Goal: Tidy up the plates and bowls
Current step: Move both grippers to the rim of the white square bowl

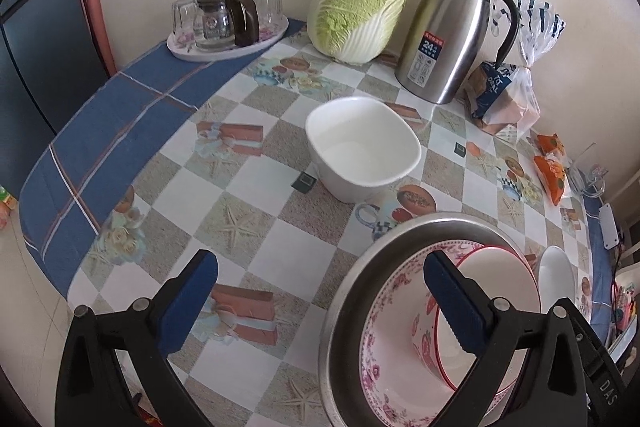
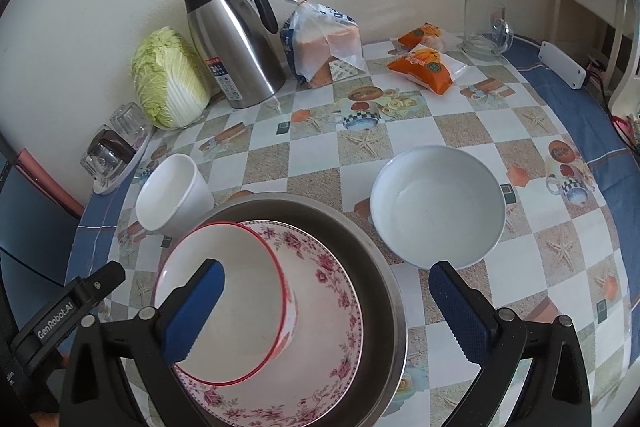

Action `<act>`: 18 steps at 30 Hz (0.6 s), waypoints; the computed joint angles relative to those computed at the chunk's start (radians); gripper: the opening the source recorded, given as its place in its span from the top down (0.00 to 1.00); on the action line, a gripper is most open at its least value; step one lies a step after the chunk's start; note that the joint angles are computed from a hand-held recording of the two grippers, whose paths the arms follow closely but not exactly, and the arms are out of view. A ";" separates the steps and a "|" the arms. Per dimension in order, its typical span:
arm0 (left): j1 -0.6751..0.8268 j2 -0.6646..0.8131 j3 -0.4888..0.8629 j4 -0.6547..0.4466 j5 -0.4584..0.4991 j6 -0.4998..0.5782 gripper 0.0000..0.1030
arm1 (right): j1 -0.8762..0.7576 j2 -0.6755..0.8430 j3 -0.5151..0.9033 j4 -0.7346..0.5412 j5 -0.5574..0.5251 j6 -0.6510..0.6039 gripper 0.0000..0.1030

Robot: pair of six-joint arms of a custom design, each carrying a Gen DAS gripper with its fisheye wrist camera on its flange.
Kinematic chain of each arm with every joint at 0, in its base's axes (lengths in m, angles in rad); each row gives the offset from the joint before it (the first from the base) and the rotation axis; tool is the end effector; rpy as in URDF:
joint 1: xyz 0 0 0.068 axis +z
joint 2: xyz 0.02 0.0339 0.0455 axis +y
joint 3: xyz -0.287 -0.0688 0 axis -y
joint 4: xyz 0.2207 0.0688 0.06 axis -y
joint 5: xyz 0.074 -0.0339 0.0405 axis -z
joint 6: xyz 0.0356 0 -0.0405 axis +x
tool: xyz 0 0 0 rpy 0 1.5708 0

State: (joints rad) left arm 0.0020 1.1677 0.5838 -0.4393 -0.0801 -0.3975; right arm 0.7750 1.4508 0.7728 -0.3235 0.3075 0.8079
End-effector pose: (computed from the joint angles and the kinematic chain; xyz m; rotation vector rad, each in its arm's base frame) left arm 0.1816 0.0032 0.2124 -0.5423 2.5319 -0.0411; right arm 0.1885 0.1696 0.2158 0.1556 2.5159 0.2499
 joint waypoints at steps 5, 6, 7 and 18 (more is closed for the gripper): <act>0.047 -0.008 0.001 0.009 0.018 0.028 0.00 | 0.026 -0.007 0.005 0.002 0.032 -0.002 0.00; 0.058 -0.010 -0.001 0.014 0.018 0.035 0.00 | 0.029 -0.010 0.004 0.007 0.037 -0.003 0.00; 0.064 -0.012 -0.001 0.019 0.017 0.040 0.00 | 0.030 -0.014 0.001 0.013 0.042 -0.002 0.00; 0.115 0.012 0.007 0.087 -0.029 0.119 0.00 | 0.059 0.002 0.011 0.021 0.099 -0.007 0.00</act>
